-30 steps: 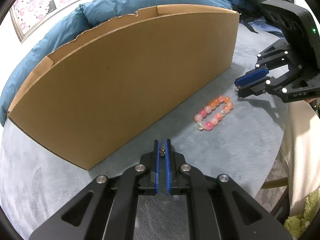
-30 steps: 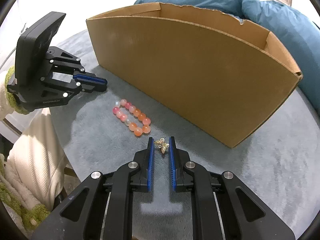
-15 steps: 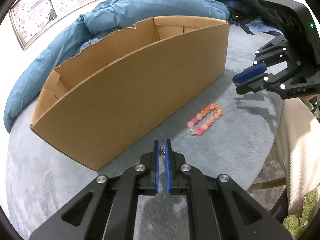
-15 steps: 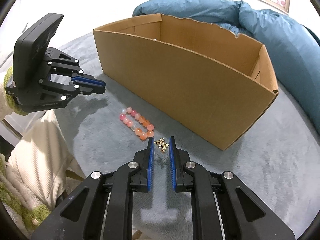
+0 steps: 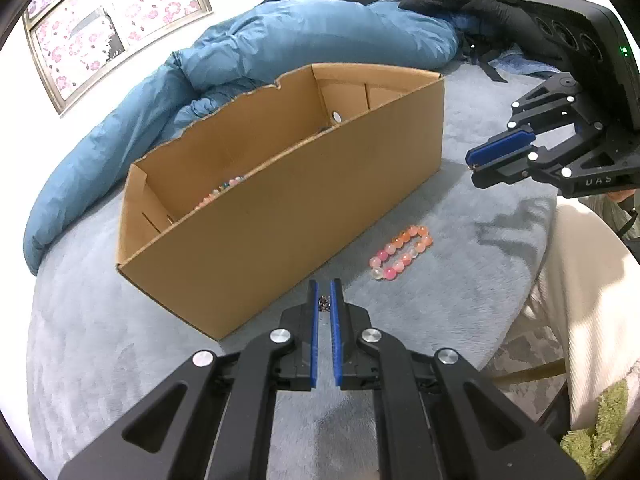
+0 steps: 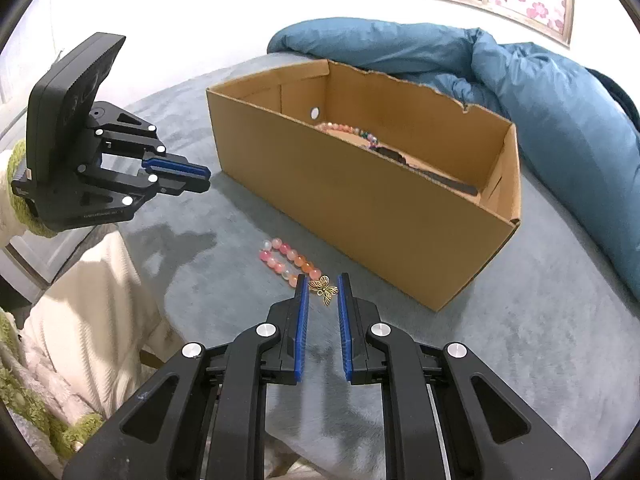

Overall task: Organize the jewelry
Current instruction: 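Lift both held charms and carry them over the box, then lower both grippers into the box and open them to drop the charms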

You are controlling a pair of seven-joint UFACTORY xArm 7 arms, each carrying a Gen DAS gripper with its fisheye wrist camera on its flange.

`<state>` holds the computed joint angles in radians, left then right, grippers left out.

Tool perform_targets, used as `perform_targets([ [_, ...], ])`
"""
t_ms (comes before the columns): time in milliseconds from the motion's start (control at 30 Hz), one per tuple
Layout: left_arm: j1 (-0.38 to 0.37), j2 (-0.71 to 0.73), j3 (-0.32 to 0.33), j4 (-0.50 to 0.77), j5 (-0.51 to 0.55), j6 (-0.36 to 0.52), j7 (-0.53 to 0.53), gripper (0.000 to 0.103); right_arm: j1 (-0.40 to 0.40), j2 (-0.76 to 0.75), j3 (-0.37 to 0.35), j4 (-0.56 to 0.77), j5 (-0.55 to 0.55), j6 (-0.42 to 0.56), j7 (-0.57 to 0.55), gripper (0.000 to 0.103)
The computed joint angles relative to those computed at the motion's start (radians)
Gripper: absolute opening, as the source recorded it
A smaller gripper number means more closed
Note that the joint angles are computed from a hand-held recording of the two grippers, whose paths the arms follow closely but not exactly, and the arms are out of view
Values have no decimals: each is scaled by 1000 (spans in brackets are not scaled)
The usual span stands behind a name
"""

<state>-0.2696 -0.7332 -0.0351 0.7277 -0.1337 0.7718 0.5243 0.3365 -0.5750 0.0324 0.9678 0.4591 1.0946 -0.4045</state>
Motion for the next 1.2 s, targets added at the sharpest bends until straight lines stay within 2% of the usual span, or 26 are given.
perform_targets([
  [400, 6, -59, -9, 12, 11, 9, -22, 5, 7, -15, 8, 52, -9, -2, 21, 12],
  [633, -3, -59, -1, 55, 4, -15, -22, 5, 18, 1, 5, 99, 10, -25, 34, 12],
  [833, -12, -14, 11, 126, -26, -59, -33, 5, 26, 42, -11, 152, 63, -66, 44, 12],
  [967, -16, 37, 17, 173, -42, -105, -39, 5, 24, 88, -12, 192, 88, -126, 46, 13],
  [1200, -15, 202, 37, 294, -93, -142, -70, 5, 7, 186, 4, 213, 110, -238, 104, 13],
])
